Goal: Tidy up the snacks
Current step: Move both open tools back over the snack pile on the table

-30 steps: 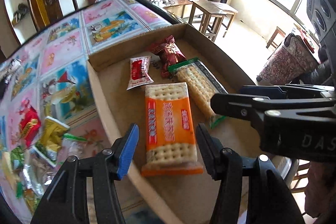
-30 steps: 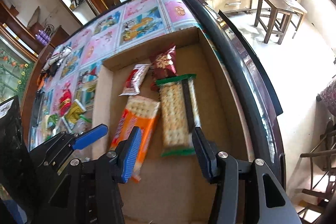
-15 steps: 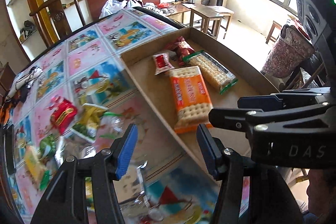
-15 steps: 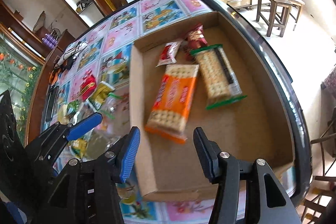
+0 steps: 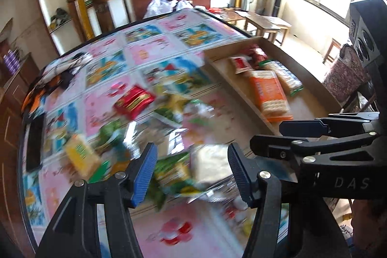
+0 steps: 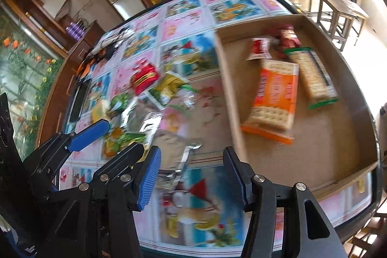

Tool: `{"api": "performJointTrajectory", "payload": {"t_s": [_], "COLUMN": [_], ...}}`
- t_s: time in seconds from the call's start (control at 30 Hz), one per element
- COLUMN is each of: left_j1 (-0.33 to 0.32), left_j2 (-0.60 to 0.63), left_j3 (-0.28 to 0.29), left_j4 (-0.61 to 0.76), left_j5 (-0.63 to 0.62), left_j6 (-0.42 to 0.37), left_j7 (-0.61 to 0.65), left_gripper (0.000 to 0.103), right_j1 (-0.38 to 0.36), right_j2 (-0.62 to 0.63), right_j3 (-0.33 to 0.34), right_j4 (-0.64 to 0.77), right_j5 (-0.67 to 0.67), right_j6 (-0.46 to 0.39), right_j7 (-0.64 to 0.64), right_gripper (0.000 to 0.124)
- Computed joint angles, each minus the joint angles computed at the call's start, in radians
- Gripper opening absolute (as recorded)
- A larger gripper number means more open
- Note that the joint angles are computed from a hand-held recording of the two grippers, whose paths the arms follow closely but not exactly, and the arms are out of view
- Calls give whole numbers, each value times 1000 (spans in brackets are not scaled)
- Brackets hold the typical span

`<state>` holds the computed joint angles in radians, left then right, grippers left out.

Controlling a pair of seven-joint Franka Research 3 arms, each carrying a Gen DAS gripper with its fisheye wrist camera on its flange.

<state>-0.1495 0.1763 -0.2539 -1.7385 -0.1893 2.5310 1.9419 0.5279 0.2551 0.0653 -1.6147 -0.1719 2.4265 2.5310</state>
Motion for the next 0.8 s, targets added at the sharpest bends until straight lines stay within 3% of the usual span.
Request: {"api": "performJointTrajectory", "payload": {"t_s": [0.4,0.67,0.8], "left_j1": [95,171,160], "left_j2": [-17,193,321], "left_j3": [72,79,72], "left_j4": [-42,242,423], "left_j5": [-52,-83,-15], "left_j6": [-62,-255,-337], "left_j7": [-98,-311,-407], "left_gripper": [61,66,69], "right_j1": [48,66,60], "right_j2": [179,160,107], "right_j3": [6,-13,-16], "right_j4": [235,209,135], "right_j5": [73,80,63], "right_j6": [-97,-118,-109], "right_j7": [-106,-127,-112], "right_gripper": [57,57,57]}}
